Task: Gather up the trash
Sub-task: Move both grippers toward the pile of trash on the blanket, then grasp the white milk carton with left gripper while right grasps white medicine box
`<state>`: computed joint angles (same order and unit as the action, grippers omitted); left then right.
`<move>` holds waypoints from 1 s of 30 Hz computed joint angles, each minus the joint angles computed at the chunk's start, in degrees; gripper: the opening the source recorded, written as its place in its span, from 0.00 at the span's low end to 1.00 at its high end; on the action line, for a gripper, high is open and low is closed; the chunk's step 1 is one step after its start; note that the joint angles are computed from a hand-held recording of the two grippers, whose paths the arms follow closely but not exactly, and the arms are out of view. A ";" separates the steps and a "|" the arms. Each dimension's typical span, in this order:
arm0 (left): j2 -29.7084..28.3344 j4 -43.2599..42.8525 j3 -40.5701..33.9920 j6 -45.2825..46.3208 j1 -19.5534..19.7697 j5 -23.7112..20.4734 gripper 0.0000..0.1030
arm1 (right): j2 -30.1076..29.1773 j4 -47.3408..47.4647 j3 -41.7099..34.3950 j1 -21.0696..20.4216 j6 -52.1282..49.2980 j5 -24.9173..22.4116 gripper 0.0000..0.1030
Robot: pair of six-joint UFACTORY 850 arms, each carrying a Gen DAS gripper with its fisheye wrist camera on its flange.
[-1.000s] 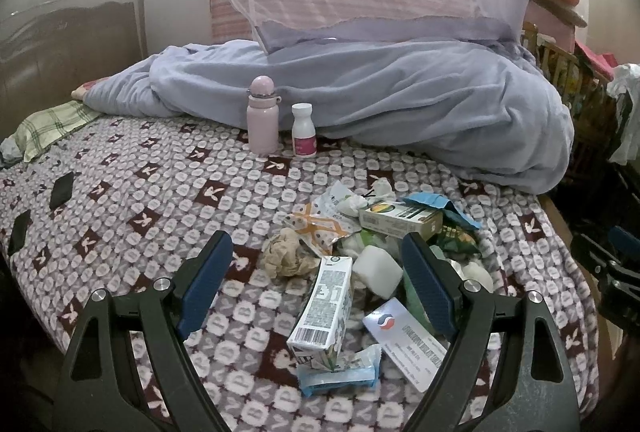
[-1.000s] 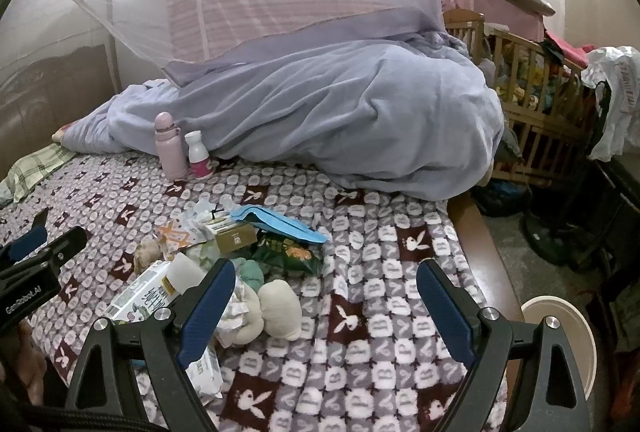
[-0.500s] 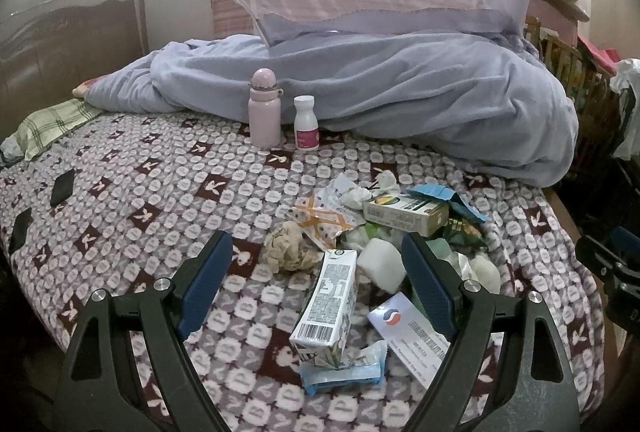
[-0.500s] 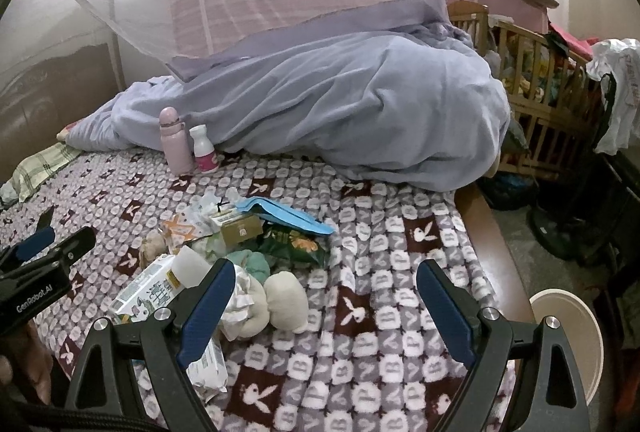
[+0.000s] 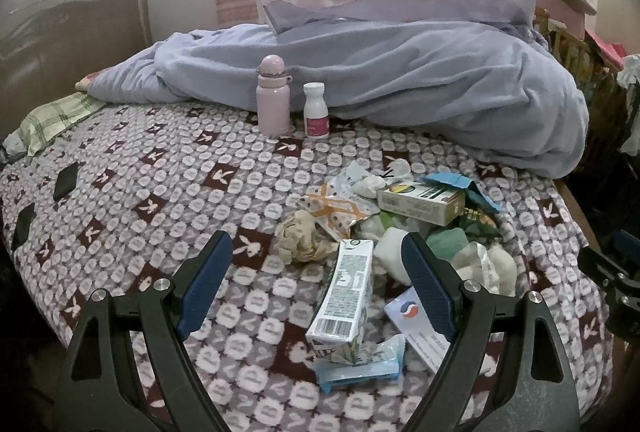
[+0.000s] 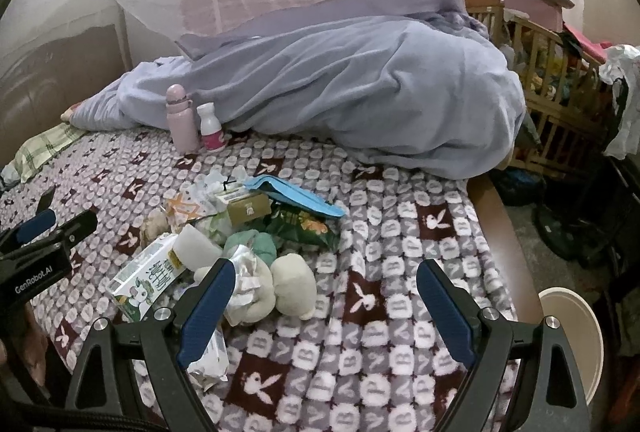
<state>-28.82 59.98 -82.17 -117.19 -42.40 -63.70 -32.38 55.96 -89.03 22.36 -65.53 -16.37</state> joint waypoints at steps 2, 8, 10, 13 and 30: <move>0.37 -0.26 0.67 0.05 0.12 0.30 0.84 | -0.12 -0.06 0.00 0.02 -0.48 -0.54 0.88; 3.01 -2.18 5.12 1.99 0.67 2.27 0.84 | -0.95 -4.81 -0.16 0.41 0.72 -3.27 0.88; 4.11 -2.98 6.88 2.19 0.88 3.23 0.84 | -1.39 -5.75 -0.29 0.60 0.71 -4.66 0.88; 5.41 -4.66 9.06 3.50 1.27 5.61 0.84 | -1.76 -4.38 -0.05 0.69 -1.51 -6.44 0.88; 0.65 -7.78 5.58 13.01 5.20 18.73 0.83 | -10.84 -16.75 -11.28 0.75 9.84 -14.91 0.88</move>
